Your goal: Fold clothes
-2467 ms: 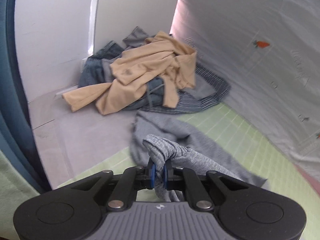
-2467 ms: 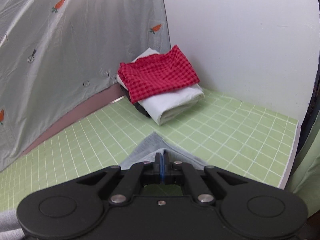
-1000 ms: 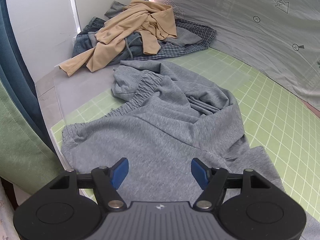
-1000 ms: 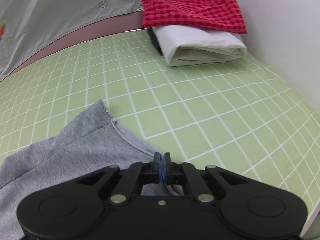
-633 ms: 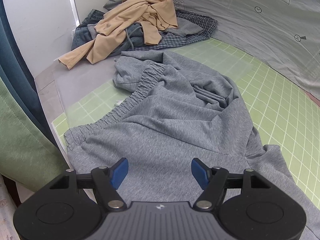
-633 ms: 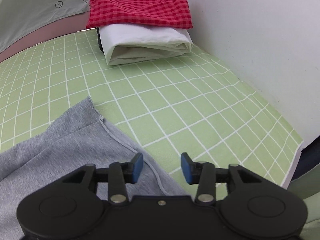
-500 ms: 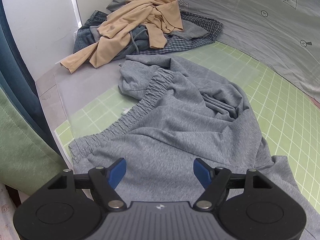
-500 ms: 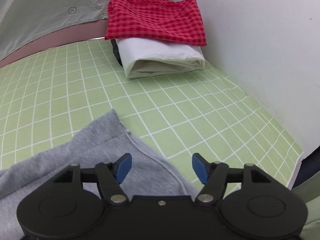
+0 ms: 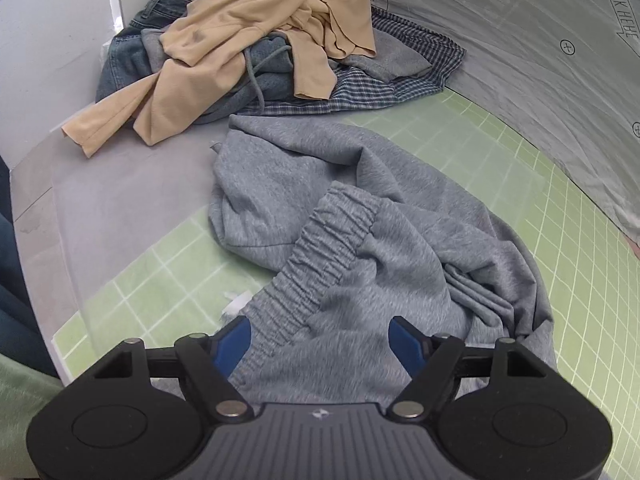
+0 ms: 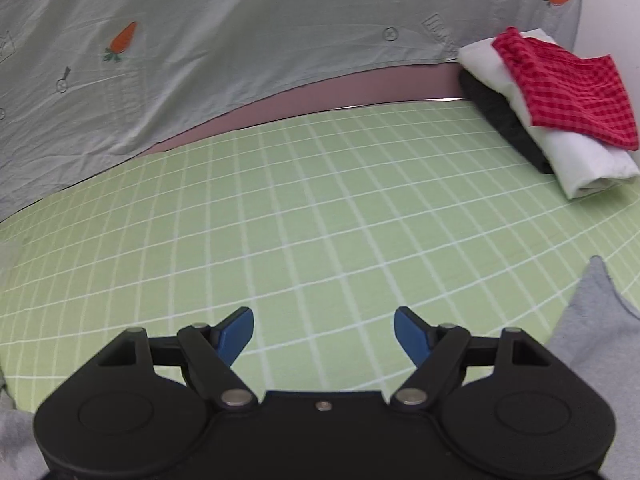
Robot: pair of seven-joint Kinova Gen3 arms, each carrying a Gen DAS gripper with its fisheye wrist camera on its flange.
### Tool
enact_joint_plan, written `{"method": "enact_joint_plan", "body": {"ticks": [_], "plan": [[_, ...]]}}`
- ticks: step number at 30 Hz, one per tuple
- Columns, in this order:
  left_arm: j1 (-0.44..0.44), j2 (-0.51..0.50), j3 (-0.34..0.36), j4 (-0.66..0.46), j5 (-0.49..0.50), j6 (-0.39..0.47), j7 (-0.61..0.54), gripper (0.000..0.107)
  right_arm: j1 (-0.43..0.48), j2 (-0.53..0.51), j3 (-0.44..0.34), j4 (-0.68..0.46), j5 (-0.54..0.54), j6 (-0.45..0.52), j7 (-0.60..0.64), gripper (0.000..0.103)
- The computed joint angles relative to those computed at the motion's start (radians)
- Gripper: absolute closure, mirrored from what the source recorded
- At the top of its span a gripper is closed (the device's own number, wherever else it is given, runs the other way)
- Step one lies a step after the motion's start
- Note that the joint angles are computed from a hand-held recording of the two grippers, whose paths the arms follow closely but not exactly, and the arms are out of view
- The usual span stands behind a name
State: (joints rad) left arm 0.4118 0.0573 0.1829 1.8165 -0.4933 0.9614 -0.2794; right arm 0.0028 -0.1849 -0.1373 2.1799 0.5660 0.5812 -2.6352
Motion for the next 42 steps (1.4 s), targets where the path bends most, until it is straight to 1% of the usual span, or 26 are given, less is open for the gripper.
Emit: {"method": "enact_joint_plan", "body": {"ticks": [3,5,7,9,10,12,14,15,18,20,23,24,26,28,29,30,31,33,37,42], "plan": [[-0.045,0.048,-0.031,-0.034,0.063,-0.049,-0.070,0.031,-0.043,0.127,-0.088,-0.104,0.026,-0.007,-0.122,0.025],[-0.064,0.086,-0.052,-0.060,0.087,-0.066,-0.100,0.031,-0.108,0.215,-0.101,-0.183,0.050,0.008,-0.199,0.025],[-0.081,0.122,-0.071,-0.085,0.117,-0.080,-0.137,0.031,-0.187,0.308,-0.093,-0.267,0.049,-0.009,-0.222,0.027],[-0.110,0.153,-0.087,-0.101,0.171,-0.105,-0.193,0.031,-0.225,0.397,-0.106,-0.360,0.021,-0.016,-0.186,0.028],[-0.119,0.164,-0.095,-0.105,0.197,-0.113,-0.207,0.031,-0.241,0.437,-0.115,-0.406,0.008,-0.013,-0.150,0.033],[-0.119,0.181,-0.111,-0.113,0.217,-0.120,-0.208,0.030,-0.274,0.514,-0.126,-0.499,-0.016,-0.012,-0.069,0.041],[-0.108,0.202,-0.118,-0.143,0.213,-0.089,-0.222,0.030,-0.289,0.578,-0.154,-0.590,-0.038,0.014,0.013,0.049],[-0.103,0.212,-0.121,-0.158,0.212,-0.074,-0.228,0.030,-0.297,0.595,-0.154,-0.616,-0.069,0.011,0.051,0.053],[-0.104,0.231,-0.127,-0.192,0.228,-0.037,-0.258,0.030,-0.289,0.627,-0.181,-0.663,-0.159,-0.010,0.136,0.057],[-0.100,0.244,-0.132,-0.217,0.233,-0.010,-0.264,0.030,-0.297,0.646,-0.192,-0.687,-0.200,-0.018,0.191,0.059],[-0.082,0.261,-0.140,-0.241,0.218,0.019,-0.261,0.029,-0.343,0.659,-0.172,-0.711,-0.212,0.008,0.255,0.060],[-0.075,0.265,-0.141,-0.246,0.210,0.025,-0.260,0.029,-0.360,0.665,-0.164,-0.722,-0.214,0.020,0.277,0.061],[-0.066,0.268,-0.145,-0.250,0.200,0.032,-0.257,0.029,-0.384,0.673,-0.146,-0.735,-0.225,0.044,0.314,0.069],[-0.066,0.267,-0.147,-0.253,0.198,0.036,-0.260,0.029,-0.392,0.667,-0.130,-0.721,-0.240,0.031,0.354,0.087],[-0.067,0.266,-0.147,-0.254,0.198,0.037,-0.262,0.029,-0.396,0.664,-0.123,-0.713,-0.248,0.024,0.375,0.092],[-0.067,0.266,-0.147,-0.256,0.199,0.040,-0.263,0.029,-0.399,0.661,-0.116,-0.705,-0.257,0.017,0.395,0.101],[-0.067,0.266,-0.147,-0.258,0.198,0.043,-0.264,0.029,-0.404,0.650,-0.105,-0.688,-0.260,0.005,0.409,0.102],[-0.067,0.266,-0.147,-0.261,0.197,0.047,-0.265,0.029,-0.445,0.629,-0.049,-0.657,-0.245,-0.016,0.399,0.102],[-0.061,0.263,-0.149,-0.252,0.187,0.041,-0.259,0.028,-0.525,0.578,0.081,-0.578,-0.217,-0.057,0.335,0.102],[-0.070,0.244,-0.138,-0.219,0.198,-0.005,-0.284,0.028,-0.654,0.489,0.257,-0.469,-0.034,-0.031,0.137,0.102]]}}
